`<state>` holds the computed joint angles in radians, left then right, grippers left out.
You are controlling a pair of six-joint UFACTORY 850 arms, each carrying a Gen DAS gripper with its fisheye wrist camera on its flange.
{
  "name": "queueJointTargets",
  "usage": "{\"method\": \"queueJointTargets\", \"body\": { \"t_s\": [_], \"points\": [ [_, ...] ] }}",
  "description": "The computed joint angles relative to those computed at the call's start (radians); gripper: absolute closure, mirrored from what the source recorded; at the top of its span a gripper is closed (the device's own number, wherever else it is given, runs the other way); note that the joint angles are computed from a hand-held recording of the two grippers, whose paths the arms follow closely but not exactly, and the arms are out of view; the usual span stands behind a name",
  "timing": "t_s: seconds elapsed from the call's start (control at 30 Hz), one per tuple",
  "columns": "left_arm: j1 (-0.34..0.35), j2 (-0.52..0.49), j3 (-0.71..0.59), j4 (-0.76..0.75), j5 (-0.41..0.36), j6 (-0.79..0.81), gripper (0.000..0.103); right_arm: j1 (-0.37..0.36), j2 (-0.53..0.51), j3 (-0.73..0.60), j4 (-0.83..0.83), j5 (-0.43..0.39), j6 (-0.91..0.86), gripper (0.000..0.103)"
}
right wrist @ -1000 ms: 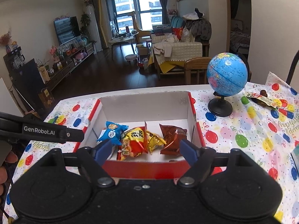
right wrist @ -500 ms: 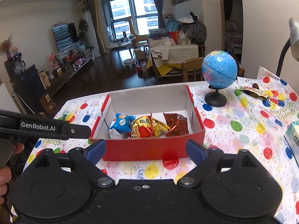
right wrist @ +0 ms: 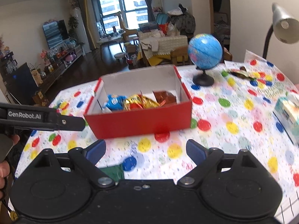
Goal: Organize snacks
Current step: 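Grasp the green bar with left tool while right tool grasps the round brown candy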
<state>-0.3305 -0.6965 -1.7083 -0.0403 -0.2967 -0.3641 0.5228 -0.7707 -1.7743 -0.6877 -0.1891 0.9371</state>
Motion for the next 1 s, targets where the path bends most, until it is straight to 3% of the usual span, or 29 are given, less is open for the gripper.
{"method": "queueJointTargets", "body": {
  "t_s": [0.13, 0.3, 0.57, 0.8, 1.0],
  "points": [
    [-0.002, -0.007, 0.026, -0.046, 0.001, 0.042, 0.002, 0.004, 0.019, 0.063, -0.135, -0.012, 0.151, 0.01],
    [-0.01, -0.044, 0.008, 0.04, -0.044, -0.029, 0.002, 0.007, 0.027, 0.127, -0.258, -0.056, 0.335, 0.01],
    [-0.022, -0.125, -0.058, 0.096, -0.121, -0.051, 0.002, 0.007, 0.017, 0.187, -0.248, -0.099, 0.489, 0.011],
    [-0.014, -0.179, -0.103, 0.039, -0.165, 0.047, 0.002, 0.012, -0.008, 0.17, -0.236, -0.146, 0.518, 0.013],
    [-0.015, -0.207, -0.119, 0.088, -0.178, 0.107, 0.002, 0.028, -0.067, 0.088, -0.117, -0.23, 0.361, 0.024]
  ]
}}
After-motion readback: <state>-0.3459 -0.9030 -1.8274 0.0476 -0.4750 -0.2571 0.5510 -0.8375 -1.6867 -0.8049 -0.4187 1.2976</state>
